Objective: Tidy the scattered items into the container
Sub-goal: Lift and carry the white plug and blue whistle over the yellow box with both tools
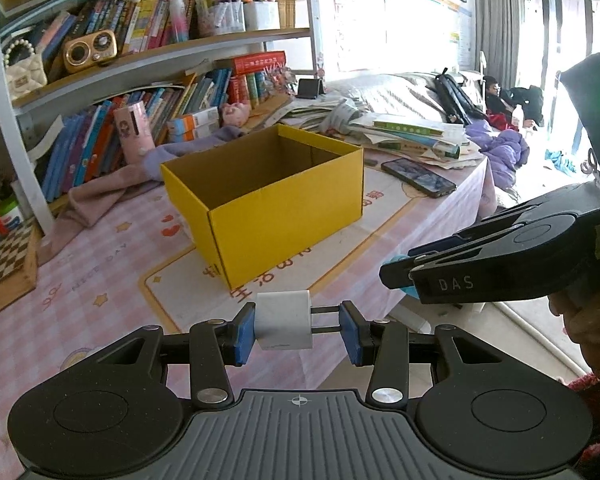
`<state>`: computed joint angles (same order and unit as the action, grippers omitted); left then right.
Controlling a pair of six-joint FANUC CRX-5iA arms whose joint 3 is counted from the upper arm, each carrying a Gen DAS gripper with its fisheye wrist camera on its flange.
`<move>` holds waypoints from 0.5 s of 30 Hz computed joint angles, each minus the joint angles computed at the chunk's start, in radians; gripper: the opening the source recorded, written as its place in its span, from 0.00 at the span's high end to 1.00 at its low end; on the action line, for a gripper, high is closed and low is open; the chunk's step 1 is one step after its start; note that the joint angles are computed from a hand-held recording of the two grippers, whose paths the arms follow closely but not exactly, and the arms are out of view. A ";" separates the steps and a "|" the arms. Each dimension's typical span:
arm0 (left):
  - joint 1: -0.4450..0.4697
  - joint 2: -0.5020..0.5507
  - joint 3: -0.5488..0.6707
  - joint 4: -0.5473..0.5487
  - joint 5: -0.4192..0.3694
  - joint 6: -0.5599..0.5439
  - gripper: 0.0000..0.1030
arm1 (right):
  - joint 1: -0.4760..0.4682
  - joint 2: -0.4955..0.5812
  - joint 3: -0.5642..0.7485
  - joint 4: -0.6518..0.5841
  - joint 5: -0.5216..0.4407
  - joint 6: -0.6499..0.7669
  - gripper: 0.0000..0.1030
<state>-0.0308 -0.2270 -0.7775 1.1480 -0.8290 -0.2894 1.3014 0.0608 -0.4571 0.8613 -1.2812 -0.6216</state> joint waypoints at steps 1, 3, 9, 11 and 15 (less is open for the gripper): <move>-0.005 0.004 0.002 0.003 0.001 -0.002 0.59 | -0.004 -0.001 -0.002 -0.002 0.001 0.001 0.77; -0.015 0.015 0.008 0.010 0.004 -0.011 0.59 | -0.012 -0.004 -0.005 -0.004 0.004 0.005 0.77; -0.053 0.044 0.025 0.053 0.034 -0.041 0.59 | -0.049 -0.011 -0.016 0.015 0.019 0.030 0.77; -0.072 0.052 0.029 0.081 0.052 -0.057 0.59 | -0.064 -0.015 -0.022 0.030 0.027 0.039 0.77; -0.129 0.069 0.038 0.160 0.113 -0.106 0.59 | -0.101 -0.029 -0.047 0.083 0.049 0.054 0.77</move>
